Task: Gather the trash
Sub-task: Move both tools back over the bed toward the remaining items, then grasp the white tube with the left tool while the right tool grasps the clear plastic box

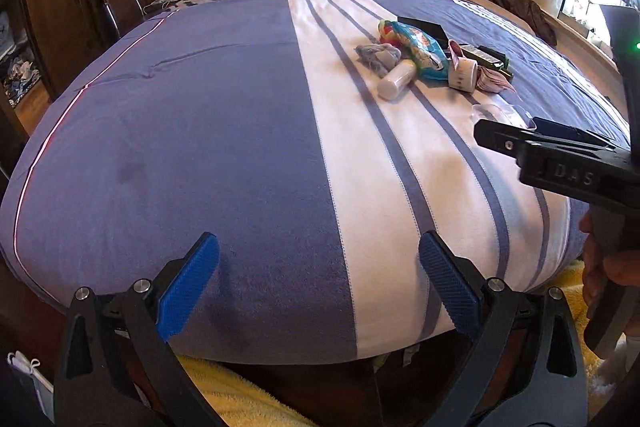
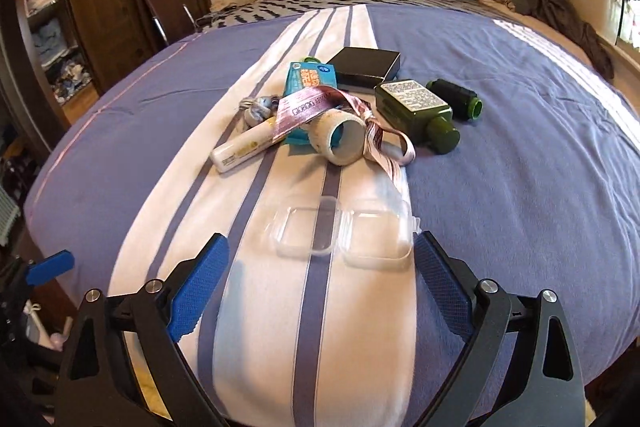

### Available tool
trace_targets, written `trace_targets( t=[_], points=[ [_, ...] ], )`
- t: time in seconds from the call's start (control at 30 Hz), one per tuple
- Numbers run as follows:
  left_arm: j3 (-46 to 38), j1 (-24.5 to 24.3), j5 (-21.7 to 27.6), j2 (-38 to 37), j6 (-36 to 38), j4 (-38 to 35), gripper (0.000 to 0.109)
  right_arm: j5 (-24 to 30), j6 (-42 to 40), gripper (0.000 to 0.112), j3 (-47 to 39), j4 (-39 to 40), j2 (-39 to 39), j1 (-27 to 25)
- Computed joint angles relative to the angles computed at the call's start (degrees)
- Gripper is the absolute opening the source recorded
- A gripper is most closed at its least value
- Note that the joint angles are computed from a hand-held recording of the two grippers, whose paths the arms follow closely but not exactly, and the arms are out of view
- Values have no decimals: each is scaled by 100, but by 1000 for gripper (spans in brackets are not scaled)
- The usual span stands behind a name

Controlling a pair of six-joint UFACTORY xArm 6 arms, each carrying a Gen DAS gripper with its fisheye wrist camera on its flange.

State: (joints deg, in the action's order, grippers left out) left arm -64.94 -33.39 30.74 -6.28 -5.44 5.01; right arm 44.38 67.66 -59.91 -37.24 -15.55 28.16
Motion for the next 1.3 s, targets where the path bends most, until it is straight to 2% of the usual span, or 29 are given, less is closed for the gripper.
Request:
trace_targets(
  t=[0.1,0.27,0.43,0.5,0.67,0.97,1.07,1.17,1.3],
  points=[
    [-143,8,-22,132,128,-102,95,339,107,75,-206,-291,199,60],
    [-505,-26,-106,473,480,-463,95,319,39,74,-81,-510,98,21],
    [-1163,-107,-138,1066,828,-835,94,78,5,74,231,-359,-303,-217],
    [-1566,-147,-77,1397,1008,-1014,89,76,-54,74,304,-327,-438,-300],
    [-2490,-233,239,2101,1219,-1170,68,-117,-354,74,576,-89,-751,-536],
    [-3884,-348,765,3095,1333,-1224,44,-363,-399,74,832,59,-931,-748],
    [-3904,-382,796,3108,1196,-1058,36,-436,-399,74,913,77,-1012,-796],
    [-3531,-416,682,2856,999,-882,23,-465,-372,74,997,67,-1127,-797],
    [-2965,-423,480,2457,839,-908,20,-467,-351,74,1095,67,-1275,-757]
  ],
)
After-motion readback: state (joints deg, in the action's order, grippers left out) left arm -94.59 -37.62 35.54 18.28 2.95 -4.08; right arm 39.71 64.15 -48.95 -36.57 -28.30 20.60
